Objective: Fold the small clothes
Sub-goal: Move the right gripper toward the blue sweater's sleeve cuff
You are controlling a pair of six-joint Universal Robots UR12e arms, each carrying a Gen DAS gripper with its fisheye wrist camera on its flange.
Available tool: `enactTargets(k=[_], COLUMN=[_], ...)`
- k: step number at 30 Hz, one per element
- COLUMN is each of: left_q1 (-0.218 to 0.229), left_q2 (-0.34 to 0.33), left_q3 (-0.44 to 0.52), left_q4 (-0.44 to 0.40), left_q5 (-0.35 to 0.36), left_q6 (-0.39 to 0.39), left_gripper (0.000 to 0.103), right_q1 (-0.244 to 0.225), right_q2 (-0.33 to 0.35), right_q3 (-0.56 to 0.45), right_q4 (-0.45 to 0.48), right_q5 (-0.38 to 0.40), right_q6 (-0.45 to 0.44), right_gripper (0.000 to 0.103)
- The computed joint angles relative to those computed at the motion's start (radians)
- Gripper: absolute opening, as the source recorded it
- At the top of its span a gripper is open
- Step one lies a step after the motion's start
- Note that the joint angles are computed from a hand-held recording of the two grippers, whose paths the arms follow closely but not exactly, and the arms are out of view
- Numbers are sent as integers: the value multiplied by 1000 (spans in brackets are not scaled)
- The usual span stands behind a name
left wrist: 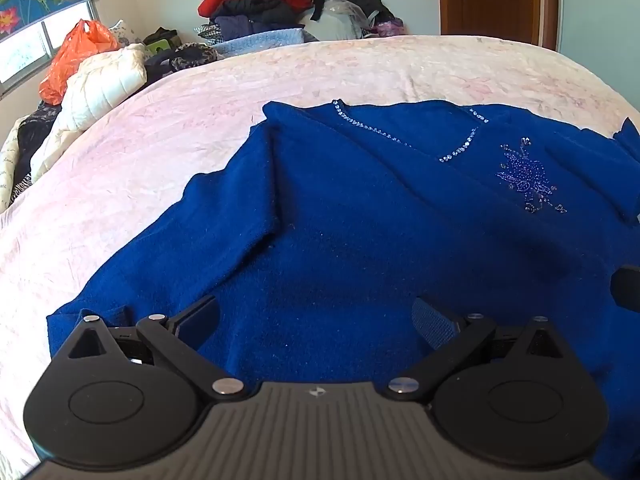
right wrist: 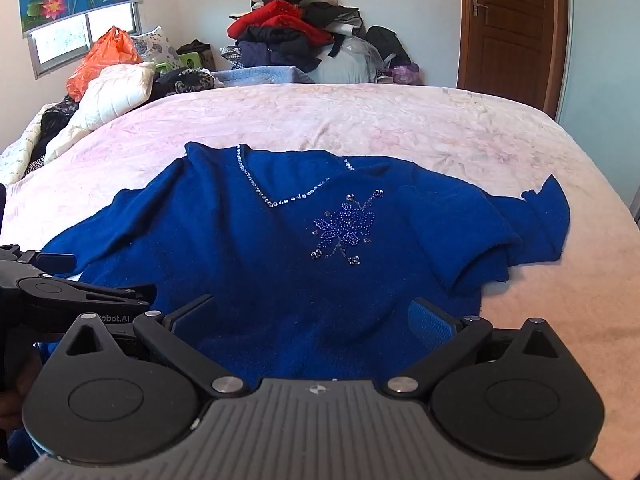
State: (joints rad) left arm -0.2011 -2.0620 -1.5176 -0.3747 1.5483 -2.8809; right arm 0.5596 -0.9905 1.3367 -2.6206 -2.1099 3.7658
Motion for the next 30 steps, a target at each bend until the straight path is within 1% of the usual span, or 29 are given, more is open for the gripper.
enactTargets(k=[1,7,24,27,30], left_q1=[0,0,1,0,1], left_q2=[-1,0,-7,-13,-23], left_q3=[1,2,6,11,27], left_q4=[-3,-2,7,19,23], left_q5=[1,2,19,37,60], left_q6=[-1,3,4,8,-5], left_gripper=[103,103,103,103,103], right_q1=[3,5,2,2,1], right_q2=[10,10,9,9,9], right_q3=[-15,-14,-7,-6,-5], right_q4=[12,17,2,1,2], right_q5=[-4,-5,8,11,13], right_q6=[-1,-4,8,7,11], right_gripper=[103,103,103,103,103])
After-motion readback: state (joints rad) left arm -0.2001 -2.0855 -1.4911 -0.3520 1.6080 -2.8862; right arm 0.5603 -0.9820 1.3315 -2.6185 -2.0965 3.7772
